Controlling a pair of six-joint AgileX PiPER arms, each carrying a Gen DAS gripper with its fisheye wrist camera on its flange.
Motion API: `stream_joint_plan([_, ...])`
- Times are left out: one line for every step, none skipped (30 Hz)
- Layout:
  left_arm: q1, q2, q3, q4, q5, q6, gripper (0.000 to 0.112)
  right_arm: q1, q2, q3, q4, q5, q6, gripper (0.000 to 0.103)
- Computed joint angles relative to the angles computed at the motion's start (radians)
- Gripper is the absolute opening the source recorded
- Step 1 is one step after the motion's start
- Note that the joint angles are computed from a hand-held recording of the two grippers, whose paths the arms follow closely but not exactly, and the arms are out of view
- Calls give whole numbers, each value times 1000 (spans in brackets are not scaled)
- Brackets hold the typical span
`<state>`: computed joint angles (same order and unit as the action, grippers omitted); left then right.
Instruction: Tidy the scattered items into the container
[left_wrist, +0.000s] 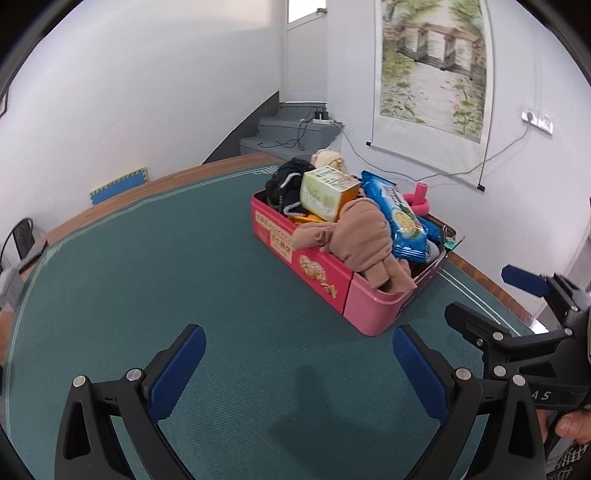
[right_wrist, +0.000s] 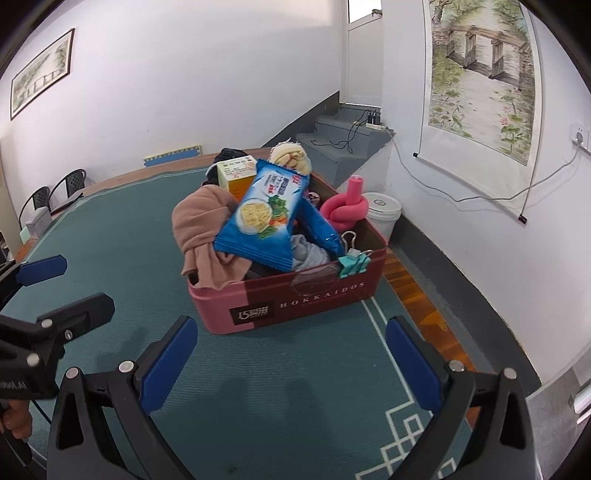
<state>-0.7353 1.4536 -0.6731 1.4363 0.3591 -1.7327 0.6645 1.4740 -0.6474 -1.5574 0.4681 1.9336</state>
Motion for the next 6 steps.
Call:
stream_joint_plan([0,5,-8,-3,-4,9,102,-7,-2,-2,-2,1,-1,102])
stream_joint_plan([6,7,-13,5,-18,10,102,-15,-1,-6,-5,0,-3,102])
stream_joint_plan([8,7,-14,38,-27,-15,102,-20,0,-11,-4,2,-6,102])
stream_joint_plan([9,8,-13,76,-34,-46,102,-27,3,-16,-6,1,-5,102])
stream_joint_plan([4,10,-16,101,-28,-64,102,-34,7,-20,-10,0,-3,102])
stream_joint_plan([-2,13,-19,122,-20,-78,102,-34,11,-21,-14,1,6,102])
